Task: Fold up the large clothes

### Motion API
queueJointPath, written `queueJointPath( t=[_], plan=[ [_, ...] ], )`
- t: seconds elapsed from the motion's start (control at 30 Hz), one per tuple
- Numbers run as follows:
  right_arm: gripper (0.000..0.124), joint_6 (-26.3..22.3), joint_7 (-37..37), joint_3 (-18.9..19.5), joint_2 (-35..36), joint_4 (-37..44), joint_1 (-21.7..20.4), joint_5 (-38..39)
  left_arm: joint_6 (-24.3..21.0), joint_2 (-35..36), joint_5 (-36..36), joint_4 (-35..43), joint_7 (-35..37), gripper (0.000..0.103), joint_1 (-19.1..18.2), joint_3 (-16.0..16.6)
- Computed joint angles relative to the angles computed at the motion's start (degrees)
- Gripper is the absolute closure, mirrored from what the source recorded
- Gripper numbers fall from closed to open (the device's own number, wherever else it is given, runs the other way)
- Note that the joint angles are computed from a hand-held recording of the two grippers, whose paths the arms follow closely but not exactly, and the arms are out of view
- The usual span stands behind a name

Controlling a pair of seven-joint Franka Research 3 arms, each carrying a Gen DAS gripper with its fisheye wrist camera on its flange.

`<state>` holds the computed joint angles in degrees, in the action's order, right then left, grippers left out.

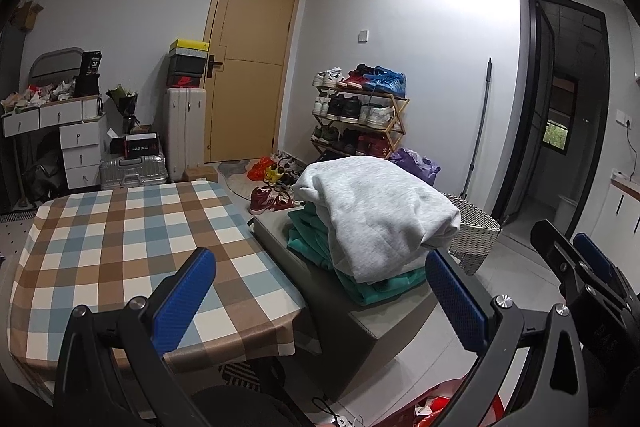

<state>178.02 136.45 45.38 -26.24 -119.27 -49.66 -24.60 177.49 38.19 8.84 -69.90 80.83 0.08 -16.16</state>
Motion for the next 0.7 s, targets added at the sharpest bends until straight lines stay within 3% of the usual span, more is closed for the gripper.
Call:
queueJointPath(
  t=[0.37, 0.43, 0.7],
  plan=[
    [0.021, 0.55, 0.43, -0.96, 0.26, 0.04, 0.37, 0.03, -0.33, -0.26, 0.82, 0.21, -2.76, 0.001, -2.18, 2.86],
    [0.021, 0.86, 0.39, -0.65, 0.03, -0.05, -0.01, 0.14, -0.71, -0.06, 0.51, 0.41, -2.29, 0.001, -1.17, 1.34],
    [0.021, 0.4, -0.19, -0.56, 0.42, 0.11, 0.17, 0.8, -0.25, -0.63, 1.0, -0.38, -1.97, 0.001, -1.05, 1.31]
  ],
)
